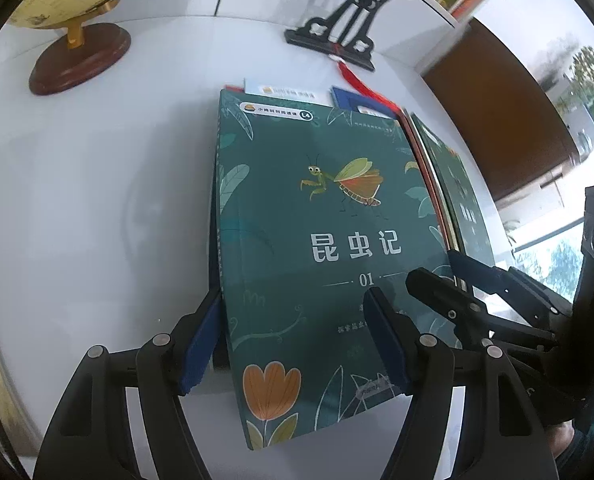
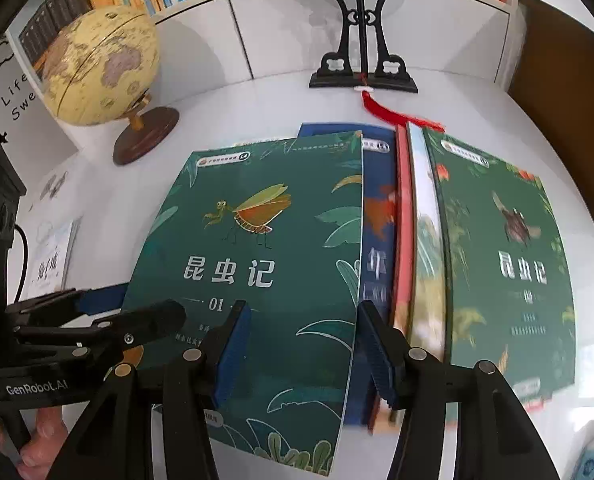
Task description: Organize books
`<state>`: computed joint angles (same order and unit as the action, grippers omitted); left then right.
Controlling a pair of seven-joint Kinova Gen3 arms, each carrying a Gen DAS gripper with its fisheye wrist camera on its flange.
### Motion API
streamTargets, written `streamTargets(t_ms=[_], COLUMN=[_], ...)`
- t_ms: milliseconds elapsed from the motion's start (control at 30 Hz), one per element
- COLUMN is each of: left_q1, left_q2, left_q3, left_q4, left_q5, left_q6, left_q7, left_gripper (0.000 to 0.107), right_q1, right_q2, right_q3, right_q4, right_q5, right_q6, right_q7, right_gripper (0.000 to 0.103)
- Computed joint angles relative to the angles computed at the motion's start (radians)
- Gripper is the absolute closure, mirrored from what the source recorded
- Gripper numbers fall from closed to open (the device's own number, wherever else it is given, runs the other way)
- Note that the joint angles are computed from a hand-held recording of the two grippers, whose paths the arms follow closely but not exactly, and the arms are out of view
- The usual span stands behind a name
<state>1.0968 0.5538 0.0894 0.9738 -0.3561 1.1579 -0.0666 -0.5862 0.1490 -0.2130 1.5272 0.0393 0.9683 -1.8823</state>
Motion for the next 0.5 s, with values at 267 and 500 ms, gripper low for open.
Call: streamTargets(t_ms=[267,500], left_q1=[0.030,0.033], left_q2=[-0.008,-0.048], left_q3=[0.019,0.020], left_q4=[0.045,0.143], left_q5=[0.039,0.026], left_q6=[-0.032,-0.119], left_q7=[0.048,0.140], left_gripper=[0.040,0.040], right_q1=[0.014,0.102], right_q2=[-0.099,-0.110], right_q3=[-0.022,0.010], right_q4=[0.079,0.141], right_q5=[-0.079,-0.298], right_q6=[0.069,0.084], right_q7=[0.056,0.217], right_gripper=[0.049,0.049])
